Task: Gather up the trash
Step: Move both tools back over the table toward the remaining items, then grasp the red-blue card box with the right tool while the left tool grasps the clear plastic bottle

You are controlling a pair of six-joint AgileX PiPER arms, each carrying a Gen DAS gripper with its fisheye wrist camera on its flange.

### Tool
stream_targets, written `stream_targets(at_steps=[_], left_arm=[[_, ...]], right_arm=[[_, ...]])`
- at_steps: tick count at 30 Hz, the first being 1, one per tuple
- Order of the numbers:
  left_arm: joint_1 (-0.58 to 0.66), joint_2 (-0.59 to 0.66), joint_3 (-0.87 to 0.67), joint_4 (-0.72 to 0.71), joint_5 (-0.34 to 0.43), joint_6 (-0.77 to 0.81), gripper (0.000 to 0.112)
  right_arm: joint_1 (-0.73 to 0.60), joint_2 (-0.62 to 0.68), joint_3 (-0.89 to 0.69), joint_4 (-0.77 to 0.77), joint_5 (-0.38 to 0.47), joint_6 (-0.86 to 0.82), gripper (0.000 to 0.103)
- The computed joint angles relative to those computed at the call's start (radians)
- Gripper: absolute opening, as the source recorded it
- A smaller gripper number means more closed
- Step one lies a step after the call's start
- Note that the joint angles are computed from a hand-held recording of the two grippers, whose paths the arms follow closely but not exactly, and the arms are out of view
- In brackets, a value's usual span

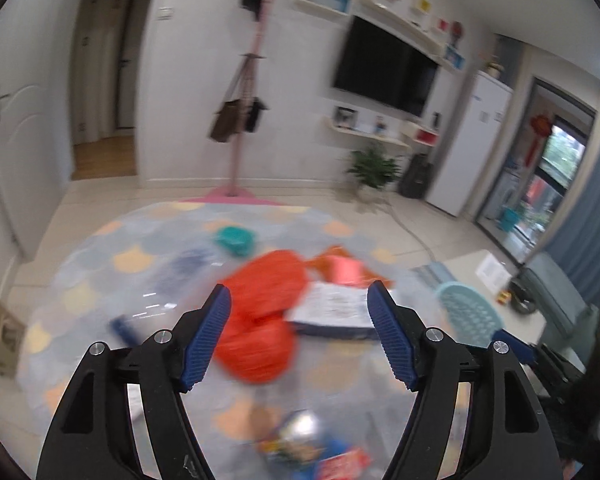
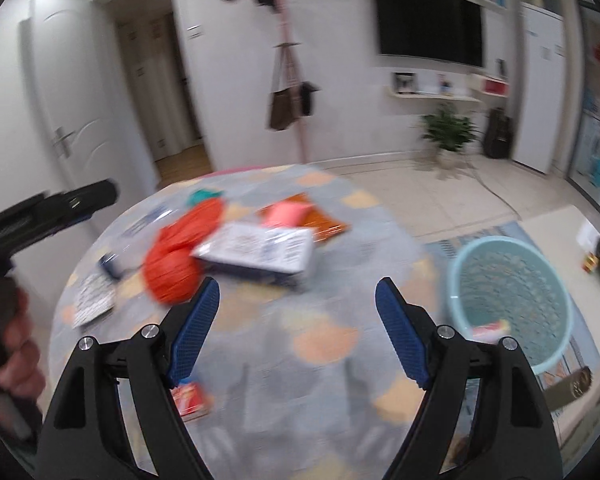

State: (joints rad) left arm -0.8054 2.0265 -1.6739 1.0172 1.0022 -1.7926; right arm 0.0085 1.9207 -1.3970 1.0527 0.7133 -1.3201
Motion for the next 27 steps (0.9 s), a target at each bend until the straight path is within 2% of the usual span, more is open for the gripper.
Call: stream_targets(at_steps=[4, 7, 10, 12, 18, 27], left_arm=[[0.014, -0.105, 0.202, 0.008, -0.002, -0.081, 0.069], [0.042, -0.133, 0.280, -0.013, 0.002, -0.080, 0.070], [0.085, -0.128, 0.317, -0.053, -0.001, -0.045, 0.072], [0.121, -0.132, 0.353, -0.069, -0.046, -0.020, 0.074], [0.217, -0.092, 0.349, -0.143, -0.116, 0.098, 0.074], [0.298, 0.035, 0.168, -0.278, -0.114, 0.359, 0.074]], right_arm=[[0.058, -0.055, 0.127, 0.042, 0.009, -0.107, 0.080], [0.102, -0.072, 0.199, 0.041, 0.020, -0.165, 0.082], [0.143, -0.073, 0.256, 0.031, -0.008, -0.196, 0.082], [0.167, -0.062, 0.277, 0.018, -0.042, -0.208, 0.083], [0.203, -0.038, 0.304, -0.031, -0.102, -0.199, 0.083], [0.245, -0.012, 0.291, -0.075, -0.169, -0.207, 0.086]])
